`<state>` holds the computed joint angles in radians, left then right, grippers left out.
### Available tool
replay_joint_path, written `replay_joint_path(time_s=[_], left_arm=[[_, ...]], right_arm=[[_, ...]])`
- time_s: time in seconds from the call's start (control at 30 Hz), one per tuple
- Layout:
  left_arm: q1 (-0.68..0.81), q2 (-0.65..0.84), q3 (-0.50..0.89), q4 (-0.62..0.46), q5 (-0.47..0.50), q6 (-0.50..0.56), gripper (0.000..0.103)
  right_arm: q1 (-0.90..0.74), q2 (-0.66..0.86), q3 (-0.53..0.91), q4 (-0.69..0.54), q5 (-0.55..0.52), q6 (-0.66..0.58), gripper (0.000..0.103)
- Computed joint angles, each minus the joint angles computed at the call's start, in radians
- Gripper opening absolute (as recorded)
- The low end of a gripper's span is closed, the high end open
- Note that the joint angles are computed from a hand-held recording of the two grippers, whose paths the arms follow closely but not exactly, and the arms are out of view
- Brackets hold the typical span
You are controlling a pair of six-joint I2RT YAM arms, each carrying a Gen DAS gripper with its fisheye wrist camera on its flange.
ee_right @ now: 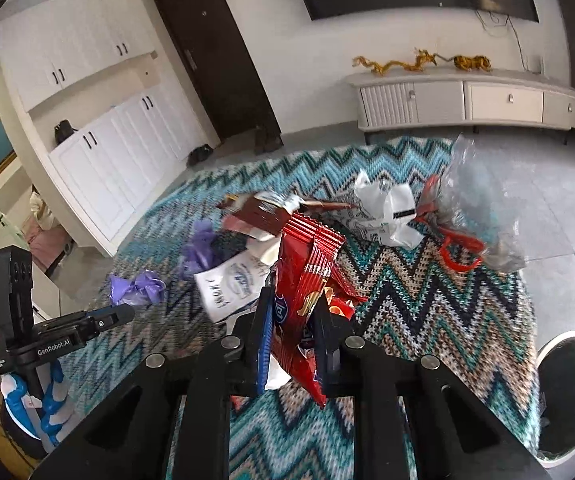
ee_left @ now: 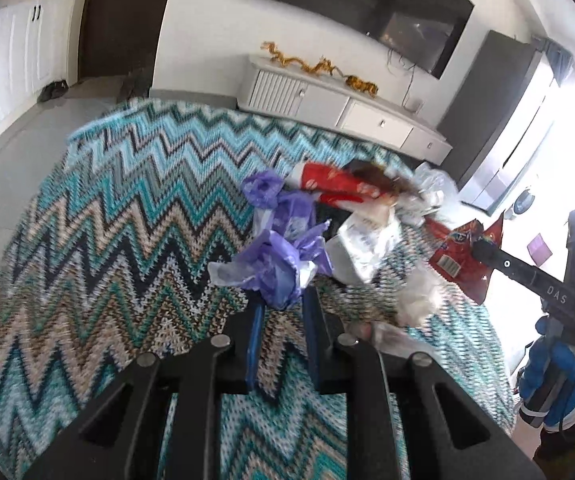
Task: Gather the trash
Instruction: 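Grasp the purple glove with the left gripper while the right grasps the red snack bag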
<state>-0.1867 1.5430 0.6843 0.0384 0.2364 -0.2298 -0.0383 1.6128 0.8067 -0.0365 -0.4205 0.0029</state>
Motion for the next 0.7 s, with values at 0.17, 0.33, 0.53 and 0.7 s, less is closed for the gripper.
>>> replay_joint_path(time_s=[0.17, 0.33, 0.53, 0.7], left_arm=[[-0.037, -0.188, -0.013, -0.101, -0.028, 0.0, 0.018], [-0.164, -0.287, 0.039, -0.191, -0.108, -0.028, 0.018], [-0.386, -0.182, 0.213, -0.242, -0.218, -0.079, 0.018], [-0.552, 0.031, 0.423, -0.269, -0.252, -0.105, 0.018]], right_arm=[[-0.065, -0.181, -0.053, -0.067, -0.056, -0.018, 0.018], [-0.21, -0.354, -0.088, -0.16, -0.145, -0.07, 0.018], [-0.494, -0.433, -0.069, -0.286, -0.276, -0.218, 0.018], [-0.761, -0.316, -0.021, -0.308, -0.364, -0.354, 0.018]])
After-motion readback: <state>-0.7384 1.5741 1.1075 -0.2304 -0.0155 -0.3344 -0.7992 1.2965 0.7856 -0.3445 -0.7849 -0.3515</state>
